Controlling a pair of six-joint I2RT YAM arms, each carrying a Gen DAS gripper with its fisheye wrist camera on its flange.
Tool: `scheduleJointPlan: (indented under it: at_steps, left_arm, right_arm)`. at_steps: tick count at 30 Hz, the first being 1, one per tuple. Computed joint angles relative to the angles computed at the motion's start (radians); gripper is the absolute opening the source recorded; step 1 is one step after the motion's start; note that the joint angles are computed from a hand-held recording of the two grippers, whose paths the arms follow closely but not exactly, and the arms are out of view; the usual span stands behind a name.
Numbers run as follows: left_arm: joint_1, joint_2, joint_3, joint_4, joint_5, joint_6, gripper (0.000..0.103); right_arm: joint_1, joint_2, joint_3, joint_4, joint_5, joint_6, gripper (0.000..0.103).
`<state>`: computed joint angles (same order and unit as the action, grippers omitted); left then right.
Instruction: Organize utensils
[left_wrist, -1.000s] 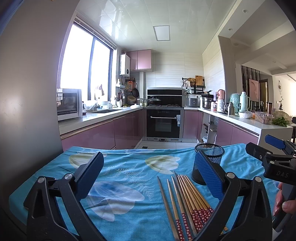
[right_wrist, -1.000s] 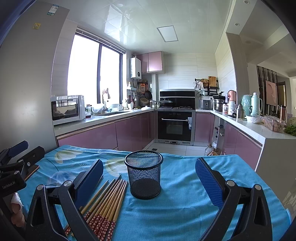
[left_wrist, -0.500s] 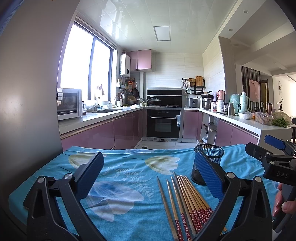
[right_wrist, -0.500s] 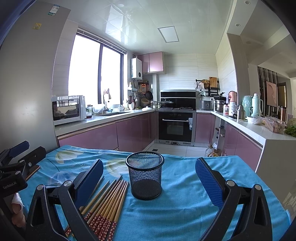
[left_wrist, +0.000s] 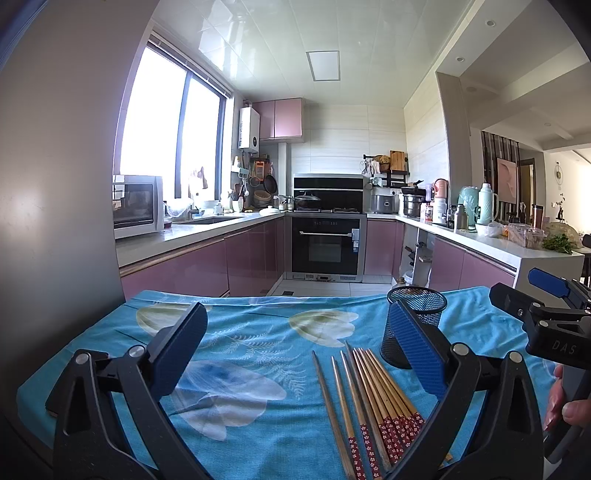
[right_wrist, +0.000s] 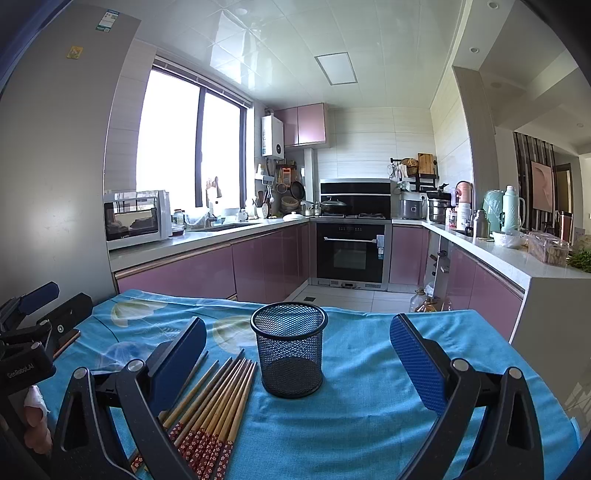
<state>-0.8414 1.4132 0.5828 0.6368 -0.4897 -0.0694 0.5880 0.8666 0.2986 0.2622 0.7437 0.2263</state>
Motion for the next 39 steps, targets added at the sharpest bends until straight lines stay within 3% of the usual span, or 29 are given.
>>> scheduleJointPlan:
  at_steps: [27,33,39]
  left_arm:
    - [0.0,0.033,0.022,-0.03,0.001,-0.017,0.097]
    - [0.038,0.073,0.078,-0.141,0.065,-0.022,0.097]
    - [0.089,0.19,0.188,-0.286,0.125,-0.02,0.097]
  right_arm:
    - [-0.012,0.011,-0.007,-0.006,-0.039,0.021,0.096]
    - [-0.091,0.077,0.034,-0.083,-0.218,0.065,0.096]
    - [-0.177,0.274,0.116,-0.15,-0.406,0.088,0.096]
